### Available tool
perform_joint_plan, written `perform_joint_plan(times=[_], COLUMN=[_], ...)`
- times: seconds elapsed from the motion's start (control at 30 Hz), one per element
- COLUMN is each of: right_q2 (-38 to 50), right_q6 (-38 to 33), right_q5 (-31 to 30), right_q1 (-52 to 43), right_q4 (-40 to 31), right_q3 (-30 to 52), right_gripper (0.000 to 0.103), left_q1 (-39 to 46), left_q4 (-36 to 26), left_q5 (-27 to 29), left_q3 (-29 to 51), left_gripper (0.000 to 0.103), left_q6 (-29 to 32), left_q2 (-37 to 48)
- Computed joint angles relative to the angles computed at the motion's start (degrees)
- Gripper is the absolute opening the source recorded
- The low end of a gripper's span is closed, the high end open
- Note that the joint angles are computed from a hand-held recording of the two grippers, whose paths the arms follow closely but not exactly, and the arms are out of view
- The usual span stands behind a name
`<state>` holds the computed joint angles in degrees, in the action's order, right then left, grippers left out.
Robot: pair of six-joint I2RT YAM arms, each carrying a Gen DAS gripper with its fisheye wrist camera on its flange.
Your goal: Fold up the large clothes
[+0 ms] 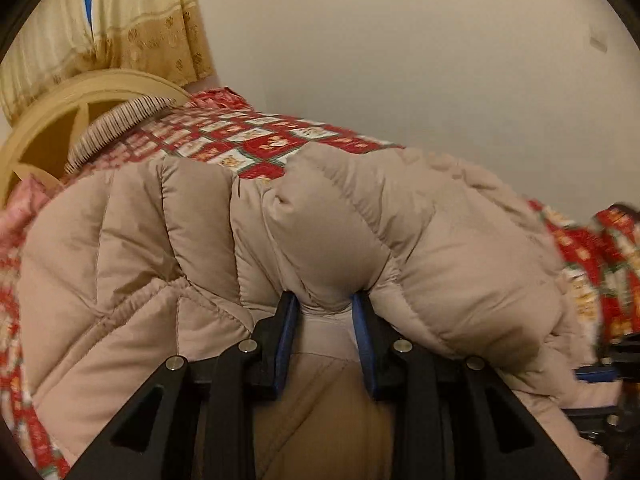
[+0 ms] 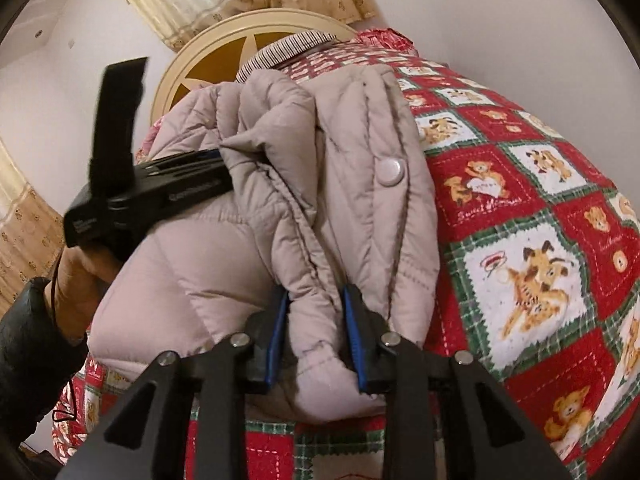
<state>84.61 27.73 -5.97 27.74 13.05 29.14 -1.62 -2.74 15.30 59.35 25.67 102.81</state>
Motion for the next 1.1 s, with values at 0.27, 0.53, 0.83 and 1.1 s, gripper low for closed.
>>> perform_joint_plan(times=[0.27, 0.53, 0.83, 1.1], right_q2=[-8.4, -14.7, 5.8, 27.1], right_q6=[-2.0, -6.2, -12.2, -20.3], right_q5=[5.3, 11.6, 8.0, 15.1], right_q1=[3.0, 5.5, 5.6, 3.8], right_q4=[-13.8, -20.9, -18.6, -27.2], right_q3=[4.6, 13.0, 30.7, 49.0], right_gripper=[0.033, 0.033, 0.039, 0.03], left_q1=[-0.4, 3.4, 23.5, 20.2], left_q4=[4.9, -3.5, -5.8, 2.1], left_q5=[-3.8, -5.9, 6.7, -4.5], left_q3=[-5.4, -9.0, -11.7, -11.3], left_gripper=[0.031, 0.032, 0.077, 0.077], left_q6=[1.5, 0.2, -9.2, -15.4], left_q2=[-4.0, -16.7, -24.8, -15.4])
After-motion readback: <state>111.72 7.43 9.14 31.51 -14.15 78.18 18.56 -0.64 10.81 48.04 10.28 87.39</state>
